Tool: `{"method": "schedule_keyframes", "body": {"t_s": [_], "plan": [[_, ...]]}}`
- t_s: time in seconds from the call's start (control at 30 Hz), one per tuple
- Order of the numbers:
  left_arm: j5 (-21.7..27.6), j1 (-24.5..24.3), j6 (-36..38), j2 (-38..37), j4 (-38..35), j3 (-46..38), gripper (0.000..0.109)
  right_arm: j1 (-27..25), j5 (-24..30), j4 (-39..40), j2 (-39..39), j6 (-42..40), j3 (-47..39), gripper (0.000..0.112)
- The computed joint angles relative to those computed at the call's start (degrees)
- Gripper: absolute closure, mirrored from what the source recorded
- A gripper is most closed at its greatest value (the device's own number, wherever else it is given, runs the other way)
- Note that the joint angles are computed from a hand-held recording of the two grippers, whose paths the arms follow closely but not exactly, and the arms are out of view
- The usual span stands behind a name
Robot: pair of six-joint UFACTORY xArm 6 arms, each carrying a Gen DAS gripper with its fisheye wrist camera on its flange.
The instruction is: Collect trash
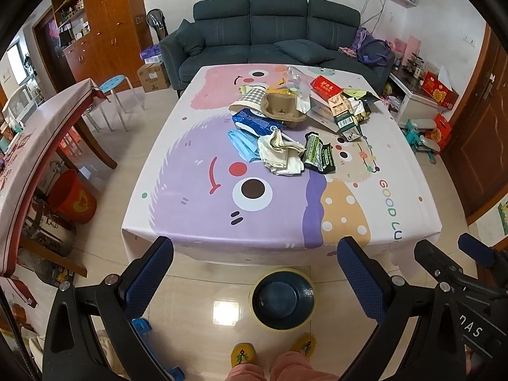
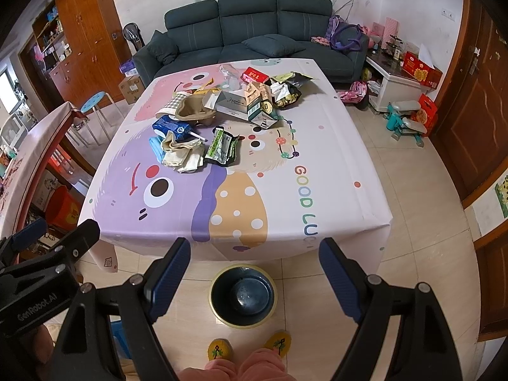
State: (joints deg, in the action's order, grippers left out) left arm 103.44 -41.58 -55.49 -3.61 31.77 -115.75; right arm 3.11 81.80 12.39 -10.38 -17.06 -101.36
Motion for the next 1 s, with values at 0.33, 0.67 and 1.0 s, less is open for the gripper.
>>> {"method": "schedule_keyframes", "body": {"t_s": [0.33, 0.67, 1.0], "plan": [[0.2, -0.4, -1.5, 0.6, -0.2, -0.3, 0.007, -0.9, 0.1, 0.7, 0.6, -1.0, -0.6, 0.029], [1.9, -1.0, -2.9, 3.7, 0.6, -4.3, 0.007, -1.2, 0.6, 2.4, 2.9, -2.6, -2.7, 0.029], [3.7, -0.5, -4.0, 7.8, 1.2, -9.1, 0.007, -5.1, 4.0, 7.3, 8.5, -7.8, -9.2, 0.029]]}}
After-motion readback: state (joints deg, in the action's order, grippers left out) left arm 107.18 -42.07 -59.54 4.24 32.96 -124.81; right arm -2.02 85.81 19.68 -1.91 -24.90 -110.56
